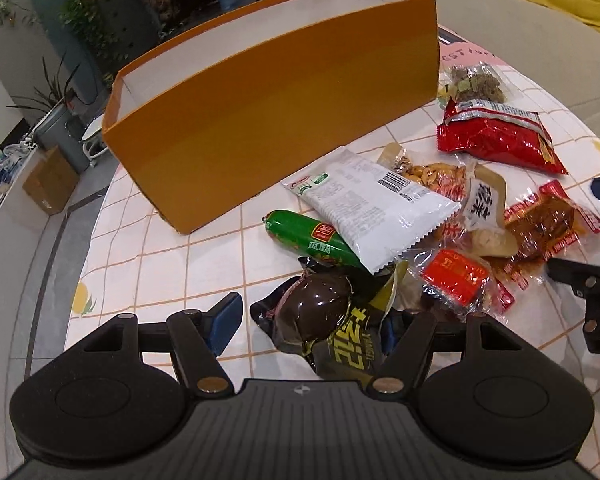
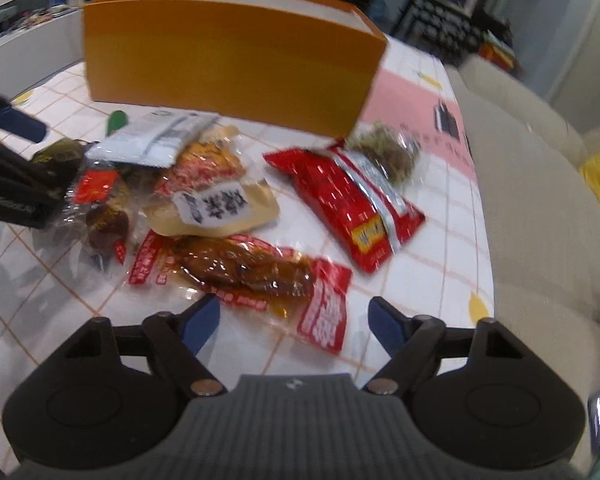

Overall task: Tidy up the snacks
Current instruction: 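Grasp the dark chocolate pack with the left tool while the right grasps a meat pack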

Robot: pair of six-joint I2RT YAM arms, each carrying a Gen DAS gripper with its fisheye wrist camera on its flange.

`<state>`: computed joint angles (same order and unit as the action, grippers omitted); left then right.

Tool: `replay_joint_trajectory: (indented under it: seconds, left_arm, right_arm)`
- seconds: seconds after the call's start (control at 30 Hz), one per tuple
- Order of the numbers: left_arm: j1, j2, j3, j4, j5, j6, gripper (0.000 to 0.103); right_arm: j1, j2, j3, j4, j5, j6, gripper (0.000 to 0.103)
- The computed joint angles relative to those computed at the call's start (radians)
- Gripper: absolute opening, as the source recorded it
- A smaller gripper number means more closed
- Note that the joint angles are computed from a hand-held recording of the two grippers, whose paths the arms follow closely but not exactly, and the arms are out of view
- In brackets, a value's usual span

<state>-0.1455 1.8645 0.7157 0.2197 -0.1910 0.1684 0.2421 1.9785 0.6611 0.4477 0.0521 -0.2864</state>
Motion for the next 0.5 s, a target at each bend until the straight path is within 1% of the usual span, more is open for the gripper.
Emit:
replay_joint_trajectory:
  seconds: [0.03, 0.1, 0.17, 0.2, 0.23, 0.3, 0.33, 0.4, 0.5]
  left_arm:
    - [0.001, 0.004, 0.004, -0.002, 0.007, 0.000, 0.080]
    - [0.006, 0.005, 0.007, -0.007, 0.028, -0.004, 0.077]
    - [0.012, 0.005, 0.011, -0.015, 0.050, -0.008, 0.071]
    - [0.015, 0.005, 0.013, -0.017, 0.058, -0.010, 0.068]
    - [0.017, 0.005, 0.014, -0.022, 0.062, -0.014, 0.060]
    - [0.018, 0.002, 0.010, -0.020, 0.065, -0.012, 0.054]
    - [0.019, -0.002, 0.007, -0.019, 0.066, -0.013, 0.051]
    - [0.024, -0.012, 0.001, -0.023, 0.075, -0.021, 0.051]
    - [0.037, -0.039, -0.012, -0.031, 0.100, -0.038, 0.049]
  right_arm:
    - [0.000, 0.002, -0.006, 0.018, -0.014, -0.015, 0.062]
    - [0.001, -0.003, -0.009, 0.017, -0.045, -0.021, 0.054]
    - [0.008, -0.007, -0.011, 0.018, -0.042, -0.030, 0.049]
    - [0.014, -0.009, -0.020, 0.029, -0.038, -0.038, 0.044]
    - [0.019, -0.012, -0.027, 0.037, -0.032, -0.048, 0.033]
    - [0.026, -0.018, -0.031, 0.033, -0.029, -0.055, 0.007]
    - [0.028, -0.022, -0.033, 0.028, -0.025, -0.051, 0.000]
    - [0.024, -0.023, -0.020, -0.006, -0.033, -0.043, 0.000]
    - [0.022, -0.031, -0.024, -0.004, -0.040, -0.036, 0.000]
